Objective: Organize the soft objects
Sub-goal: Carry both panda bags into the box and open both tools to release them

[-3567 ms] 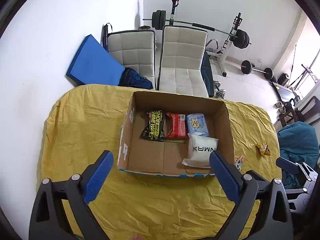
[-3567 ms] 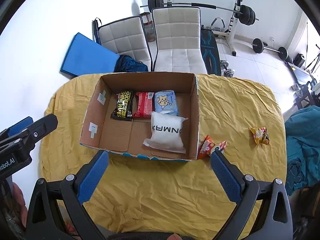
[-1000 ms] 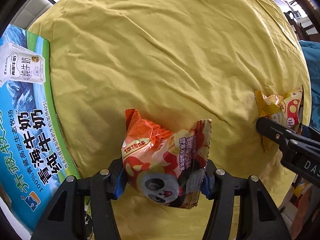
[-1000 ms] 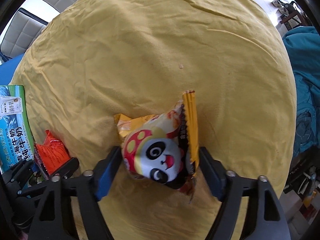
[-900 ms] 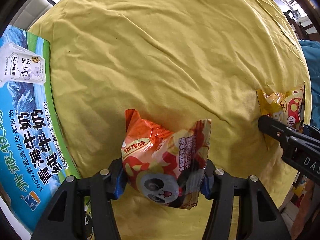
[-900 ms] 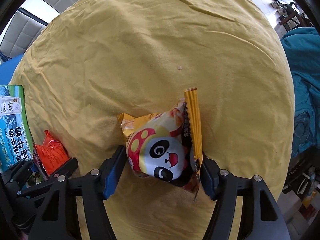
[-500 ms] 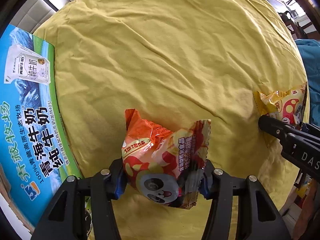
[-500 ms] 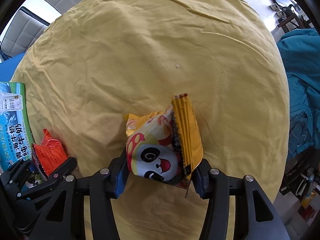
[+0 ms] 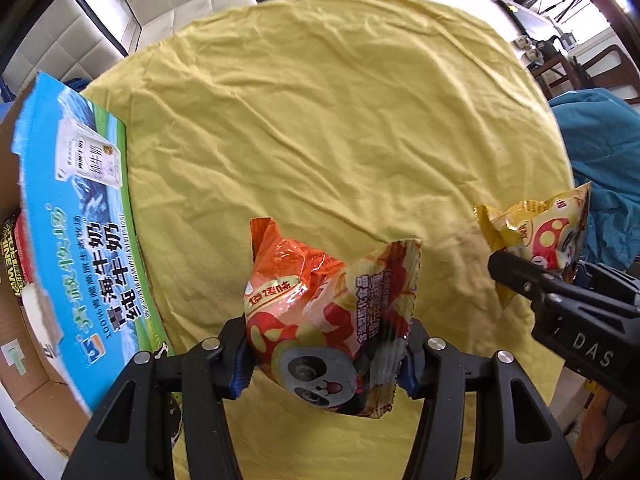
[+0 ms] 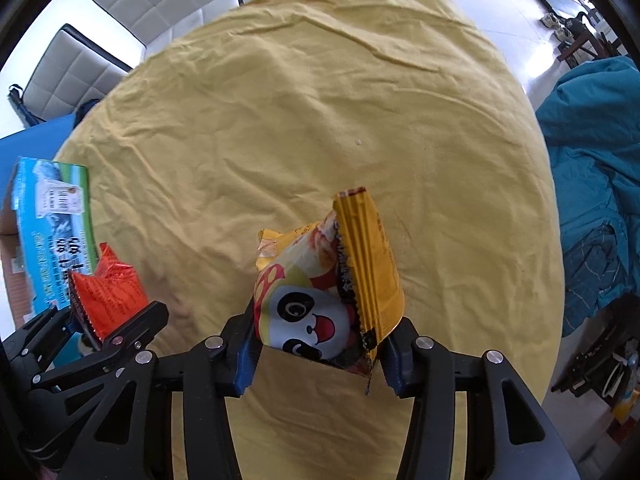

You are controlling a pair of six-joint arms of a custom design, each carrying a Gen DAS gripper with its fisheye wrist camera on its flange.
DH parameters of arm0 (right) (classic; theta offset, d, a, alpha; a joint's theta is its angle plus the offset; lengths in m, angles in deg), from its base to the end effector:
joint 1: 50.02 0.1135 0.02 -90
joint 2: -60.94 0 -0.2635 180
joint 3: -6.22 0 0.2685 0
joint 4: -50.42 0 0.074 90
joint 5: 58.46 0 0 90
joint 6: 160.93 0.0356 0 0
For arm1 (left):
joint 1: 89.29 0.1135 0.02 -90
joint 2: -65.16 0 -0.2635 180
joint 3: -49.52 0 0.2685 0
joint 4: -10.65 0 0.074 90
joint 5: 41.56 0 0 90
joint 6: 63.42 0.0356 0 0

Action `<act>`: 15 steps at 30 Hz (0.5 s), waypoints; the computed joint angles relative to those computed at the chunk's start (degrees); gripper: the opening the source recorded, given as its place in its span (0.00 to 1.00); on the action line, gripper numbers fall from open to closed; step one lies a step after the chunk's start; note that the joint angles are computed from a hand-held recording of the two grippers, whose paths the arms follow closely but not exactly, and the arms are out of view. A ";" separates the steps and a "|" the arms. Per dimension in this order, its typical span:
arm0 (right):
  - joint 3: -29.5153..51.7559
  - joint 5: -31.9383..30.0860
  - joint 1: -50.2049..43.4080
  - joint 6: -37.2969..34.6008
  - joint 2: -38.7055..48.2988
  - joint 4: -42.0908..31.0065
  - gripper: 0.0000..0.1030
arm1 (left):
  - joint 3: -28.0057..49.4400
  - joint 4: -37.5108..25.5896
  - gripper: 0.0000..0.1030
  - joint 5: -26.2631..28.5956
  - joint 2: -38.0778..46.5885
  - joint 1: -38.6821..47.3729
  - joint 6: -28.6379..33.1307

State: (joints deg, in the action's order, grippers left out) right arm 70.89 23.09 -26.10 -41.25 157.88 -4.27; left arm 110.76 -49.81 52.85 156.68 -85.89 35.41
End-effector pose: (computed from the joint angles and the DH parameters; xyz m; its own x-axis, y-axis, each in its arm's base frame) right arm 0.2581 0.1202 0.1227 -0.9952 0.0944 0.0266 0.0974 0.9833 0.1537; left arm 0.2572 0.0125 0.1320 -0.9956 0.0942 0.0010 0.0938 0.9925 -0.0780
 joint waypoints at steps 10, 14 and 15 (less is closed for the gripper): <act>1.45 -1.13 0.02 -0.13 -10.77 -7.35 0.50 | 2.57 -8.71 0.51 4.58 -10.45 7.71 6.68; 3.74 -1.68 2.44 1.00 -13.64 -9.66 0.50 | 4.85 -12.86 0.51 6.19 -14.89 11.70 9.70; 4.35 -1.65 3.25 1.44 -13.97 -9.91 0.50 | 4.80 -13.55 0.51 6.39 -16.13 13.01 10.82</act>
